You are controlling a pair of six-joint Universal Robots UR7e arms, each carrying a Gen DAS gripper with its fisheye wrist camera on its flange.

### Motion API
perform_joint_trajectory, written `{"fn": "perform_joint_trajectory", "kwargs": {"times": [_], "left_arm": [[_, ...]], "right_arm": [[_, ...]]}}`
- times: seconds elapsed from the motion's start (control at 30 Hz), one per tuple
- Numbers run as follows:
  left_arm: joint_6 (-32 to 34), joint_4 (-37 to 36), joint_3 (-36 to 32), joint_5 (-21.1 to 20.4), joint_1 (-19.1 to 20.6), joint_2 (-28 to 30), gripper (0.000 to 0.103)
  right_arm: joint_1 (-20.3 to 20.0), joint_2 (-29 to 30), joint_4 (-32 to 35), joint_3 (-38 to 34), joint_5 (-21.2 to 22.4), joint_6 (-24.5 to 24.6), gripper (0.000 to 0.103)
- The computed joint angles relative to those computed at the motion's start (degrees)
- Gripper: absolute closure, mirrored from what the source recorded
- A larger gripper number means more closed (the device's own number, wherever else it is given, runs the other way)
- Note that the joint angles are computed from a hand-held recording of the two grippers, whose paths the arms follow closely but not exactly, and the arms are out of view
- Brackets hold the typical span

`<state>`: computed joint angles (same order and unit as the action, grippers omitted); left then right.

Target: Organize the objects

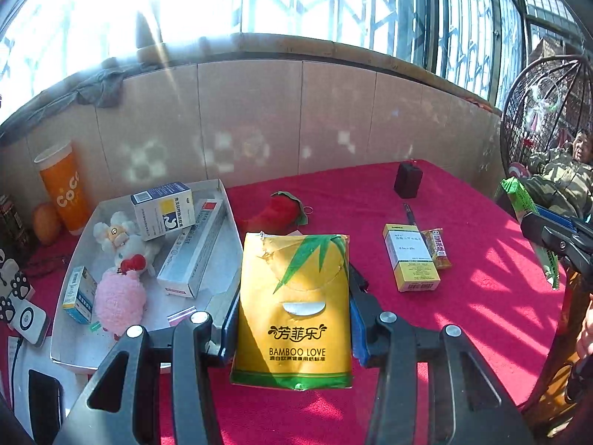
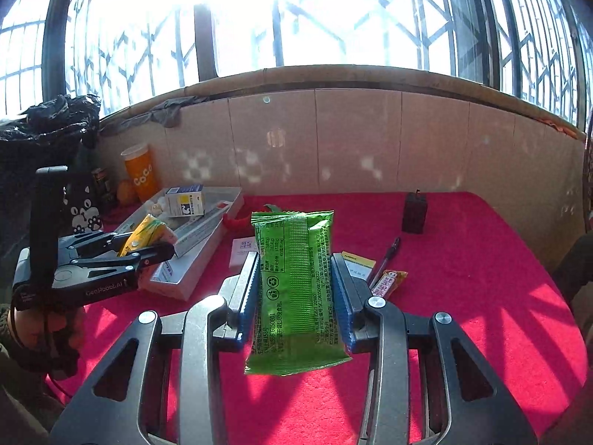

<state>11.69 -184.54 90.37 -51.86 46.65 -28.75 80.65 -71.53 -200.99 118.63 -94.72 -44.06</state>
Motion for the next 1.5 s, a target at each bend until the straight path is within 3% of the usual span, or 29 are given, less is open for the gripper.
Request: {"fn": "perform_joint_trajectory", "kwargs": {"times": [0.67,1.5], "left_arm": [[-1.6,-3.4,1.6,1.7,1.6,-2.1,0.055],[-3.5,-5.9,3.0,2.3,3.6,-4.2,0.055]], "right_arm": [[1.4,2.7,0.2,-3.0,-2.1,3.3,0.067],[4.7,6.7,2.8,-7.1,-3.6,1.9,0.067]]}}
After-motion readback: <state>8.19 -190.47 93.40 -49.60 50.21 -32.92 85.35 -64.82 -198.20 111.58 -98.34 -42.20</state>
